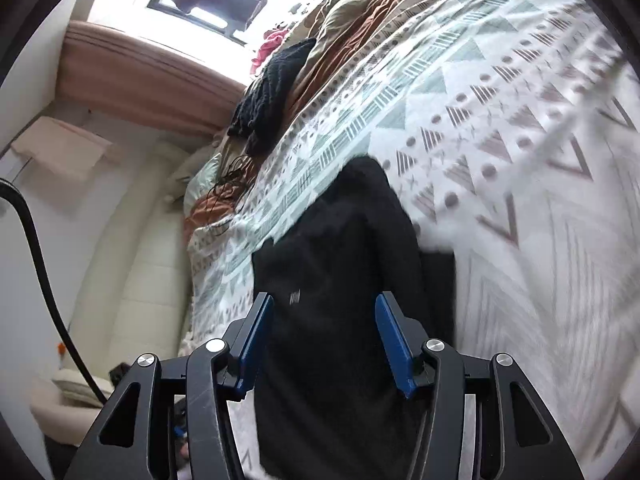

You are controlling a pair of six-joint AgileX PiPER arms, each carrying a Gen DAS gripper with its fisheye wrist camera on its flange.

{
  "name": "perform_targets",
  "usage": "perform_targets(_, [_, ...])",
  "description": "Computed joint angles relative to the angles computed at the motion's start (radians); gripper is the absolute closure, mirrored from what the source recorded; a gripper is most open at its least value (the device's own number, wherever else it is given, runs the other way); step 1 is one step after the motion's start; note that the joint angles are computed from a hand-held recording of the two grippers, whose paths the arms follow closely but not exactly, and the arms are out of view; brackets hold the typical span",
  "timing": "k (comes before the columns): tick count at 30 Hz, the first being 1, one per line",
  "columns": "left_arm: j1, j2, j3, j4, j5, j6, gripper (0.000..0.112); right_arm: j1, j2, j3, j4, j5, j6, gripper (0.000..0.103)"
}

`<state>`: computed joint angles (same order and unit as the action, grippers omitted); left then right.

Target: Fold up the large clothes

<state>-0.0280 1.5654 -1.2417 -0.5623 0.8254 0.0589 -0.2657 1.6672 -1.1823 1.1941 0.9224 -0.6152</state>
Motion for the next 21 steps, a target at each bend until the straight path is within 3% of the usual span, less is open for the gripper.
perform_targets(3, [-0.023,0.067,-0.063,0.020,-0.007,-0.023,0.053,0.020,0.061,-0.025,0.056,-0.004,-0.035,0.050])
perform_targets(6, [-0.036,0.126,-0.113,0.035,-0.016,-0.041,0.052,0.045,0.091,-0.052,0.003,-0.037,0.016,0.050])
perform_targets(14, [-0.049,0.263,-0.195,0.075,-0.045,-0.060,0.049,0.080,0.198,-0.150,-0.058,-0.029,0.080,0.050])
perform_targets(15, [-0.048,0.270,-0.202,0.074,-0.043,-0.058,0.049,0.088,0.206,-0.152,-0.070,-0.038,0.096,0.059])
perform_targets(16, [-0.050,0.276,-0.213,0.079,-0.040,-0.063,0.049,0.090,0.210,-0.148,-0.063,-0.042,0.091,0.080])
perform_targets(17, [-0.051,0.281,-0.225,0.082,-0.033,-0.067,0.049,0.088,0.212,-0.139,-0.037,-0.035,0.066,0.091])
perform_targets(19, [-0.050,0.278,-0.233,0.077,-0.026,-0.065,0.049,0.073,0.196,-0.105,0.027,-0.033,0.009,0.099])
perform_targets(21, [-0.055,0.275,-0.248,0.090,-0.019,-0.072,0.049,0.050,0.142,-0.044,0.120,-0.046,-0.081,0.100])
